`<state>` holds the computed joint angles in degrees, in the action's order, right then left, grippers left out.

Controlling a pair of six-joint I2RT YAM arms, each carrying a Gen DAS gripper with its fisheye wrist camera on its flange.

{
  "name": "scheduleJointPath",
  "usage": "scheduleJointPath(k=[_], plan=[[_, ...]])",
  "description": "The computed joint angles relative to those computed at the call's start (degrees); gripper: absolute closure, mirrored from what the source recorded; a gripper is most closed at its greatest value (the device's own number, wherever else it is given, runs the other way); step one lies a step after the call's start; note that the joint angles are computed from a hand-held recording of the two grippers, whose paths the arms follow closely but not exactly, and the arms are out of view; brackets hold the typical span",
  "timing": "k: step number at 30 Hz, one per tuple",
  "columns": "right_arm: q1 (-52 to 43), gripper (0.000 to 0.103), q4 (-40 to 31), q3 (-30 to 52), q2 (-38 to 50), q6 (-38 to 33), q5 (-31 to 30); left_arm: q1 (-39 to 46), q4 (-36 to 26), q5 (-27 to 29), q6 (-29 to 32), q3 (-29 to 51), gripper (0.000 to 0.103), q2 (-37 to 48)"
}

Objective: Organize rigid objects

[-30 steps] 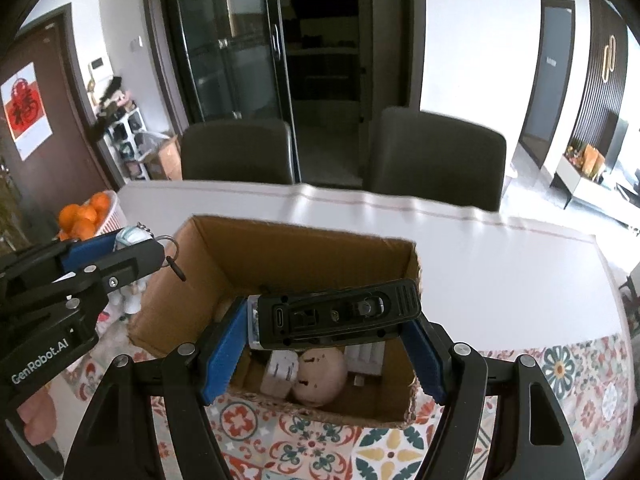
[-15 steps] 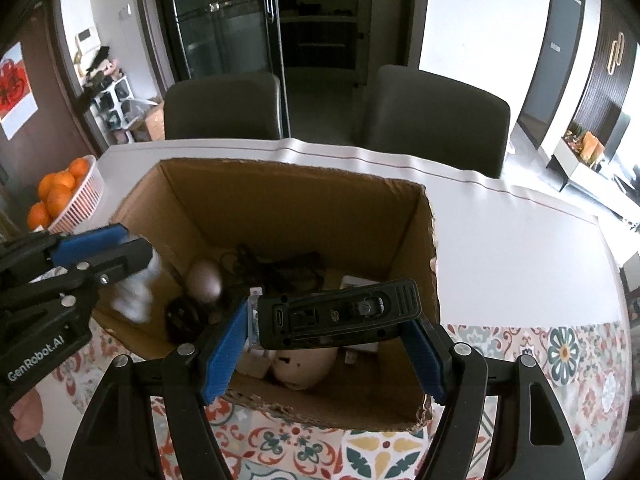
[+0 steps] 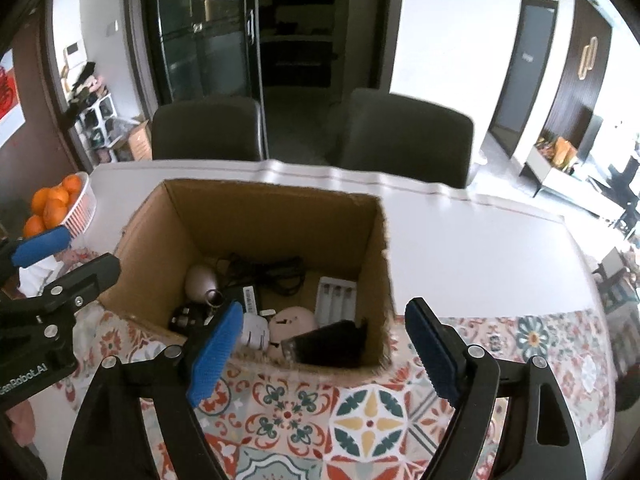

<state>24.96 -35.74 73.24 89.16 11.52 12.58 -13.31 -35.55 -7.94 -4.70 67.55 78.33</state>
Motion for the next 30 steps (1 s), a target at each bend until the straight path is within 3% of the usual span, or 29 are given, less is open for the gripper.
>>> scheduleJointPath(k=[12,30], plan=[[6.2,0.012,-5.8,-5.8,-19.0,5.4,10.4,-8.0,-5.3,-11.5,-4.6,-4.8,0.0,-17.7],[25.6,0.006,-21.7,-5.2,-33.7,17.6,28.7,-30.1,-22.8,-31.7,-18.5,-3.3,0.0,-31.3]])
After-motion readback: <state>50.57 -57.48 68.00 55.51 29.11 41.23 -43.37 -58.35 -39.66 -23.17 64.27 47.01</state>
